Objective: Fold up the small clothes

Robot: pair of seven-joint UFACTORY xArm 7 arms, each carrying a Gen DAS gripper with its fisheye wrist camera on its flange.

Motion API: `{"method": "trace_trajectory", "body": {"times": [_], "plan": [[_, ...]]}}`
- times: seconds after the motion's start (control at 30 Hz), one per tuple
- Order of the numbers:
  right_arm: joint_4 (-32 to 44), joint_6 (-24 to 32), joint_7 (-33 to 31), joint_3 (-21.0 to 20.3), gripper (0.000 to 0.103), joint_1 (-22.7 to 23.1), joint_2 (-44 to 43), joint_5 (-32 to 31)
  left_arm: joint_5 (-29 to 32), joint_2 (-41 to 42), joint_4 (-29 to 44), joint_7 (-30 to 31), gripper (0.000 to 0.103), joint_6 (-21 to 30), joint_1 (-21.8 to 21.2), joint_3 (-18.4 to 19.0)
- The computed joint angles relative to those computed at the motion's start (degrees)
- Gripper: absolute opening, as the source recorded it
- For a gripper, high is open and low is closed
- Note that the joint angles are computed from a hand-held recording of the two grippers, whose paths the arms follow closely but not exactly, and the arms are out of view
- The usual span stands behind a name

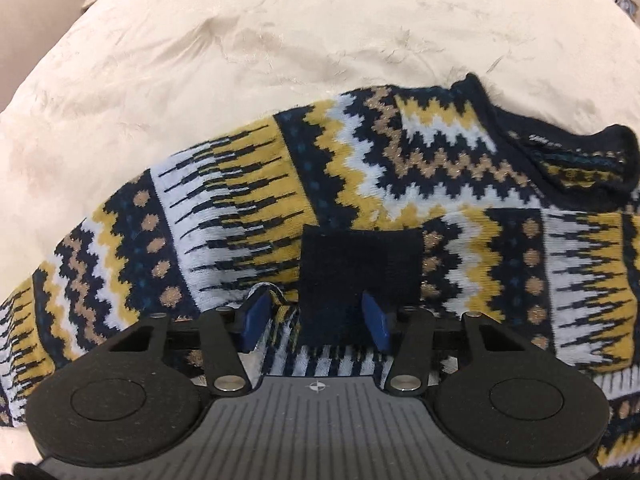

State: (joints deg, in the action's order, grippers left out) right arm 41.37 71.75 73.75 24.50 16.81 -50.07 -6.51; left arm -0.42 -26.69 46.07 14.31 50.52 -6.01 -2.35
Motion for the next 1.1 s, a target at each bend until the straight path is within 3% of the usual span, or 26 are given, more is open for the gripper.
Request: {"method": "trace_trajectory", "body": {"times": [0.1,0.17,0.23,0.3,0.37,0.43,0.57,0.7,0.97,1.1], "plan": [[-0.26,0.44,-0.48,-1.70,0.023,0.43,3.11,2.59,3.56,1.17,0.71,-1.72,0.052,-0.20,0.03,-2.66],[1.55,1.90,-0.03,-1.40,0.034,-0.16,5.11,2.06,5.50,2.03,1.30,-2.79,0.053,-0.30,-0.33,-4.00],[4.19,4.83,0.59,-1.02,0.061,-0.68,7.27,1.43,6.74,2.60,1.92,-3.93,0.056,0.12,-0.67,-4.58],[6.32,7.02,1.30,-0.81,0.076,-0.79,8.80,0.97,7.35,3.24,2.41,-4.66,0.058,0.53,-1.13,-4.76],[7.71,9.05,2.29,-1.16,0.077,-0.47,9.03,1.50,7.74,3.95,3.09,-5.12,0.058,1.00,-1.57,-4.80],[9.16,12.13,3.40,-1.86,0.090,-0.14,9.26,3.08,7.40,4.15,3.42,-5.29,0.058,1.08,-2.07,-4.49],[13.08,15.76,6.07,-0.93,0.092,0.01,10.06,3.82,3.61,1.73,3.25,-4.31,0.058,2.72,-2.93,-2.39],[19.60,19.86,6.97,1.42,0.101,0.29,13.25,2.16,0.45,-1.70,3.29,-2.15,0.059,6.49,-2.84,-0.55],[34.08,26.35,8.41,5.87,0.102,1.89,24.22,-3.11,-1.13,-10.09,3.78,1.92,0.064,13.71,-0.78,1.91],[40.94,27.02,9.73,7.88,0.102,4.52,29.61,-7.19,0.41,-13.91,3.98,3.52,0.064,15.11,1.52,2.63]]}}
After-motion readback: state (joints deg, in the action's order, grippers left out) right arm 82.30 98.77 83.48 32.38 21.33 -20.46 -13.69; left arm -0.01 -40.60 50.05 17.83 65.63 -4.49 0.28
